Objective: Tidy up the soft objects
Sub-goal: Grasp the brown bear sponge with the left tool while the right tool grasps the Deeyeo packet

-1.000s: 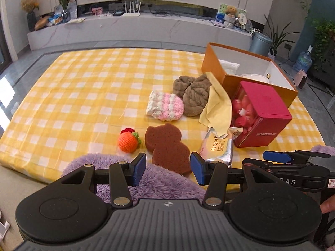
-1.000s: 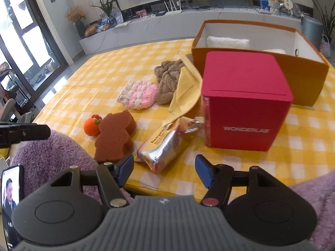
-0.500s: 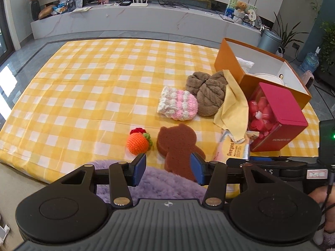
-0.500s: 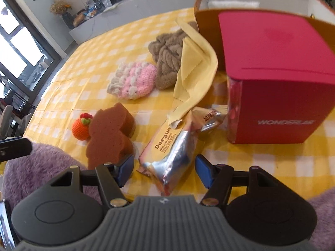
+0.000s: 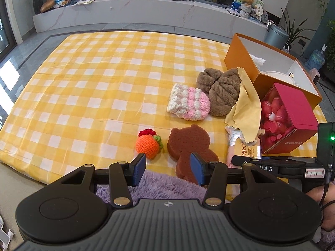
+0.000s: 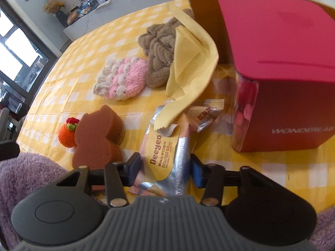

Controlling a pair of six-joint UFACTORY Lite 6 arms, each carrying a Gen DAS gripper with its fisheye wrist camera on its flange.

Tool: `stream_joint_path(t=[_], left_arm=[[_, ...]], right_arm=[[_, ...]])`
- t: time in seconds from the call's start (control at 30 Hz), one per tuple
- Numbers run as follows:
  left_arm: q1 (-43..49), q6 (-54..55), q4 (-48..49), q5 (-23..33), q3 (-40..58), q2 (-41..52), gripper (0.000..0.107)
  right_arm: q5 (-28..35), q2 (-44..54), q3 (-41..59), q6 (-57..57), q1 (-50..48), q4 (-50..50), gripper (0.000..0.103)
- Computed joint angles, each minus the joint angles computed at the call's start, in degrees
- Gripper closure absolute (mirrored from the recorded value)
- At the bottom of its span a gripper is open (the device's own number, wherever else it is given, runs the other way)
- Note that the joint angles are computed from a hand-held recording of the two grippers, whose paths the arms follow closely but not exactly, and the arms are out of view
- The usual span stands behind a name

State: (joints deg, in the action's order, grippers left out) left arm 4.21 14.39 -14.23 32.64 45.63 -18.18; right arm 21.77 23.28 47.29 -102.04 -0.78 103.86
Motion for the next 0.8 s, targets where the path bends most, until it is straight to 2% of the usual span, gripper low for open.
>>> stream_joint_path(t=[0.1, 0.27, 0.37, 0.5, 0.57, 0.67, 0.8], left_arm=[[-0.98, -0.92, 0.60, -0.19, 0.33, 0.89, 0.050], [-3.67, -3.38, 2.91, -0.18, 1.30, 2.60, 0.050], [-4.81, -3.87, 3.56, 0.25, 2.41, 4.25, 0.050], [-5.65, -3.32, 3.50, 1.79, 5.03, 8.39, 0.049], [-5.96, -2.61, 3.06, 2.95, 6.71, 11.09, 0.047], [-7.49, -4.95, 4.80, 3.31, 8.44, 14.07, 0.041], [-8.87, -7.47, 4.02, 2.33, 9.52, 17.28, 0.031]], right_arm=[[-0.38, -1.23, -1.23, -6.07, 0.38, 4.47, 0.073], [-0.69, -4.12, -2.82, -8.25, -0.53, 2.39, 0.080], [-2.75, -8.51, -4.98, -10.28, -0.58, -0.41, 0.081], [-5.91, -11.87, -5.53, -6.45, -0.64, -11.90, 0.081], [-6.48, -10.18, -4.54, -4.37, -0.76, -15.33, 0.081], [-5.46, -7.08, -3.15, -3.43, -2.16, -14.42, 0.078], [-2.60, -4.61, 0.20, 6.91, -4.43, -22.70, 0.078]])
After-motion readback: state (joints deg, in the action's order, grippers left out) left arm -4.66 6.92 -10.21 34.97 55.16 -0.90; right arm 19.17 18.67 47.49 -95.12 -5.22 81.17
